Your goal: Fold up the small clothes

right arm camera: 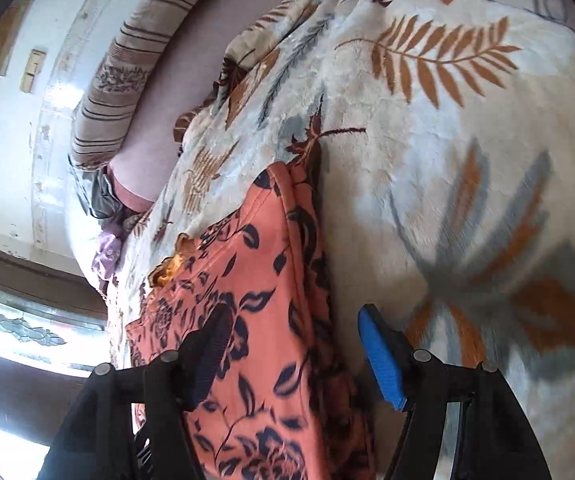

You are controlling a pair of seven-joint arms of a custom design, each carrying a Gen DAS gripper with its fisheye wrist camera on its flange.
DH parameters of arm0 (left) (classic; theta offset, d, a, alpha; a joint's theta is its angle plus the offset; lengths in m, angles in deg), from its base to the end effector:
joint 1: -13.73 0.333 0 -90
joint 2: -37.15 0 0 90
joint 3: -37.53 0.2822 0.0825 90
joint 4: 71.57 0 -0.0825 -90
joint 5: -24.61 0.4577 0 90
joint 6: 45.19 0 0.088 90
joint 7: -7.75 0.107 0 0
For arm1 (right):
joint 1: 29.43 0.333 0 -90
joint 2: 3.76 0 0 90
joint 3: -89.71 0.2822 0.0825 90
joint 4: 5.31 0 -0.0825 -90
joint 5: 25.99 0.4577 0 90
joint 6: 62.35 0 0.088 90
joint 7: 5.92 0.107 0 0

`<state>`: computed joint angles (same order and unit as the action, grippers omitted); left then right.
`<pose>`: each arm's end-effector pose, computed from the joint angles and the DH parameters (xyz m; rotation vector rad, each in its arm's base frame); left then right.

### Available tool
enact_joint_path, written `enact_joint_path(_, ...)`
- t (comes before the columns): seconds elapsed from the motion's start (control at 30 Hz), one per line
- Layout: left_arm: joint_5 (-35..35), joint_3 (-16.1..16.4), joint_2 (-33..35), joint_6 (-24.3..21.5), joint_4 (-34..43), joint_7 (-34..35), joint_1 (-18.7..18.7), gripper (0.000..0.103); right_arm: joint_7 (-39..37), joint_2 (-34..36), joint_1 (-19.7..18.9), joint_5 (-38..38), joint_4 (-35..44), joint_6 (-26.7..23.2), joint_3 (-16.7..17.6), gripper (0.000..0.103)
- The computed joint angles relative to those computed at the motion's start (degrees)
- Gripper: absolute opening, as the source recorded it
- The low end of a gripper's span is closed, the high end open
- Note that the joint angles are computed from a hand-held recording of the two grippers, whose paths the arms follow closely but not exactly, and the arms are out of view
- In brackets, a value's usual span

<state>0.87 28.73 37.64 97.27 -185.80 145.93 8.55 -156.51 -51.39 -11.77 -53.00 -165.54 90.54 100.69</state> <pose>0.6435 -0.1582 0.4440 -1.0252 2.5867 -0.7326 0.3834 0.2130 0.4496 -0.3768 2.3025 -0.1596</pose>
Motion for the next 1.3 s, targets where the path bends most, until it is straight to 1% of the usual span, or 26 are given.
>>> enact_joint_path(0.07,0.6,0.0,0.2,-0.4,0.4,-0.6,0.0,0.083,-4.2,4.3,-1.2,-0.9,1.1,5.5,-3.2,0.068)
enact_joint_path(0.1,0.9,0.0,0.3,-0.5,0.5,-0.9,-0.1,0.083,-7.4,6.6,-1.0,-0.7,2.3,7.0,-4.9,0.059)
enact_joint_path(0.13,1.1,0.0,0.4,-0.5,0.6,-1.0,-0.1,0.083,-10.8,8.6,-0.3,0.1,3.8,6.4,-6.3,0.046)
enact_joint_path(0.17,1.1,0.0,0.4,-0.4,0.6,-1.0,-0.1,0.083,-14.5,10.2,1.1,2.0,5.6,3.2,-7.9,0.026)
enact_joint_path(0.2,1.1,0.0,0.4,-0.4,0.6,-1.0,-0.1,0.083,-15.8,10.8,0.8,2.9,6.1,1.9,-7.9,0.024)
enact_joint_path(0.27,1.1,0.0,0.4,-0.3,0.6,-1.0,-0.1,0.083,-10.9,8.4,-3.1,2.4,4.5,-0.1,-4.2,0.024)
enact_joint_path(0.33,1.3,0.0,0.5,-0.5,0.7,-1.2,-0.1,0.083,-5.3,5.1,-5.3,1.5,3.6,-5.5,-0.8,0.025)
enact_joint_path(0.37,1.3,0.0,0.6,-0.6,0.8,-1.2,-0.1,0.083,-5.2,5.0,-4.9,1.3,4.1,-6.9,-0.9,0.03)
enact_joint_path(0.4,1.2,0.0,0.6,-0.7,0.8,-1.2,-0.1,0.083,-6.4,5.3,-3.9,1.6,5.3,-8.9,-1.3,0.03)
enact_joint_path(0.5,1.0,0.0,0.5,-0.3,0.6,-1.0,-0.1,0.083,-9.3,6.4,-1.6,1.2,10.4,-19.1,0.2,0.03)
enact_joint_path(0.57,1.0,0.0,0.6,-0.5,0.7,-1.2,-0.1,0.083,-7.7,5.5,-0.5,-0.2,11.3,-20.0,1.6,0.034)
enact_joint_path(0.63,1.2,0.0,0.6,-0.6,0.8,-1.3,-0.1,0.083,-6.4,6.8,0.8,-1.3,12.8,-17.4,2.4,0.06)
enact_joint_path(0.67,1.2,0.0,0.6,-0.6,0.8,-1.3,-0.1,0.083,-6.0,7.8,1.5,-1.8,13.4,-15.1,2.4,0.084)
enact_joint_path(0.7,1.1,0.0,0.6,-0.7,0.8,-1.3,-0.1,0.083,-5.4,9.1,1.9,-2.4,14.0,-12.1,2.7,0.089)
enact_joint_path(0.73,1.1,0.0,0.6,-0.7,0.8,-1.3,-0.1,0.083,-4.7,10.8,1.9,-3.5,14.5,-8.3,2.9,0.088)
enact_joint_path(0.8,1.2,0.0,0.6,-0.7,0.8,-1.4,-0.1,0.083,-4.9,14.3,3.0,-3.0,14.1,-0.4,1.2,0.087)
enact_joint_path(0.83,1.4,0.0,0.6,-0.9,0.9,-1.5,-0.1,0.083,-5.1,15.4,3.7,-1.5,13.7,0.5,0.6,0.085)
enact_joint_path(0.87,1.6,0.0,0.7,-1.1,1.0,-1.5,-0.1,0.083,-1.8,15.0,2.3,-2.3,12.3,1.4,1.8,0.079)
enact_joint_path(0.9,1.6,0.0,0.8,-1.4,1.3,-1.3,0.0,0.083,4.3,13.3,-0.3,-4.4,10.8,2.2,4.6,0.076)
enact_joint_path(0.93,1.7,0.0,1.0,-1.9,1.6,-1.3,0.0,0.083,8.8,11.4,-1.2,-5.0,10.1,1.0,6.2,0.076)
enact_joint_path(1.0,1.7,0.1,1.2,-2.2,1.8,-1.3,0.0,0.083,9.7,10.2,0.4,-4.2,12.8,-8.9,7.3,0.079)
enact_joint_path(1.03,1.7,0.0,1.1,-2.0,1.7,-1.3,0.0,0.083,10.3,10.0,0.8,-5.4,14.1,-11.4,8.2,0.079)
enact_joint_path(1.07,1.6,0.0,1.0,-1.8,1.5,-1.3,0.0,0.083,12.6,10.1,2.4,-8.7,14.6,-10.7,7.6,0.079)
enact_joint_path(1.17,1.3,0.0,1.0,-1.5,1.3,-1.1,0.0,0.083,15.7,11.8,3.4,-9.5,16.1,-7.2,10.3,0.079)
enact_joint_path(1.23,0.8,0.1,1.0,-1.8,1.4,-0.5,0.1,0.084,22.1,13.9,3.9,-10.8,16.4,-5.0,12.3,0.079)
enact_joint_path(1.3,0.8,0.1,0.9,-1.8,1.4,-0.2,0.1,0.084,31.4,15.3,3.3,-13.0,15.6,-3.2,14.7,0.079)
